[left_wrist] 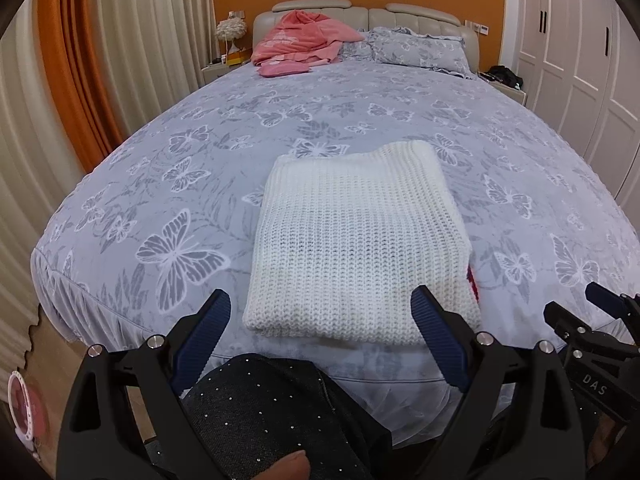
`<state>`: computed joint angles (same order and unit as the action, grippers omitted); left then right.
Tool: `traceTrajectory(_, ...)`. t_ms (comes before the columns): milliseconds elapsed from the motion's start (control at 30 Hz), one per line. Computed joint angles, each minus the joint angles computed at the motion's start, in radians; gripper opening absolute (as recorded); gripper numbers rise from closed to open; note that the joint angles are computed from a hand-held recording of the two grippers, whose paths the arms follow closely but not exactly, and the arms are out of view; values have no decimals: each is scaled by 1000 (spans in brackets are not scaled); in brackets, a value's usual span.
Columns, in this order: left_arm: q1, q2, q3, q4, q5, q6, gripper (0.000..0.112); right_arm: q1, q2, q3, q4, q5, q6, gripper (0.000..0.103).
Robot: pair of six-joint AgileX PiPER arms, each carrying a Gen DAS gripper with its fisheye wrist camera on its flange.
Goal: Fold small clothes
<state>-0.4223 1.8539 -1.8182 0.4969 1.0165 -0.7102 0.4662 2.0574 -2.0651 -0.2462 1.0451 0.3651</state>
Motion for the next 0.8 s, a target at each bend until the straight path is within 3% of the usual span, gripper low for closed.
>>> traceTrajectory(800, -47, 5, -20, 68, 23, -3, 92, -2, -6, 9, -3, -7, 2, 69)
